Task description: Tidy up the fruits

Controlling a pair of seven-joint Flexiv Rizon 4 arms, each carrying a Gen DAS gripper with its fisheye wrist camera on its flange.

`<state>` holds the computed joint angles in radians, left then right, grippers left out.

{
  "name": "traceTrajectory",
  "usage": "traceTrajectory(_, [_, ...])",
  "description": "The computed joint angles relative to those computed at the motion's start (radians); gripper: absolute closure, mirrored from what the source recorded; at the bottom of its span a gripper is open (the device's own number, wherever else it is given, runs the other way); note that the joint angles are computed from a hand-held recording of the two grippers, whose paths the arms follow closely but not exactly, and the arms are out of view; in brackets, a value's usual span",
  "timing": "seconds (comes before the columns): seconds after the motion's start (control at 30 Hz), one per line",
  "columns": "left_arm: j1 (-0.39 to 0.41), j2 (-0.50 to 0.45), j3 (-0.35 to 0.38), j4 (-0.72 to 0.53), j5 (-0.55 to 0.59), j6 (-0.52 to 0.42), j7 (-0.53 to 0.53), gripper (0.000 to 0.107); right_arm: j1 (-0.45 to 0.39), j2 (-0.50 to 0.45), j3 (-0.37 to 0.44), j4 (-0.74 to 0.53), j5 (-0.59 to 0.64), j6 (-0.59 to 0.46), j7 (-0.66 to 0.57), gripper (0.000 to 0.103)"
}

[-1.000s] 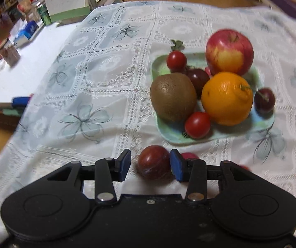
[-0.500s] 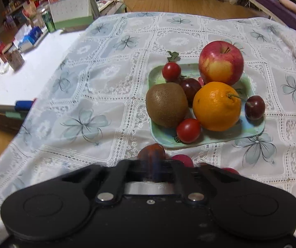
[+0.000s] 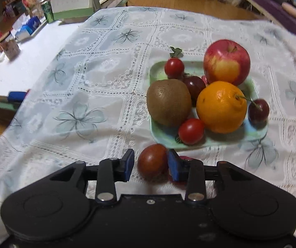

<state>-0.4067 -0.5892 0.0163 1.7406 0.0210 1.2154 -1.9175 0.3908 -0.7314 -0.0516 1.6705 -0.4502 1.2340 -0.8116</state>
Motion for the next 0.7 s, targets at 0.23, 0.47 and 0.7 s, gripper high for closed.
traceTrajectory(0.23, [0.001, 0.003, -0.005, 0.002, -0.001, -0.006, 0.002, 0.059, 0.038, 0.012, -0.066, 0.058, -0.06, 0.085, 0.032, 0.072])
traceTrajectory(0.47, [0.001, 0.03, -0.024, 0.023, -0.009, 0.008, 0.017, 0.059, -0.007, 0.128, -0.034, 0.178, 0.0, 0.162, 0.047, 0.074])
traceTrajectory(0.7, [-0.014, 0.055, -0.05, 0.049, -0.026, 0.014, 0.029, 0.059, 0.085, 0.338, -0.191, 0.464, -0.068, 0.314, 0.143, 0.075])
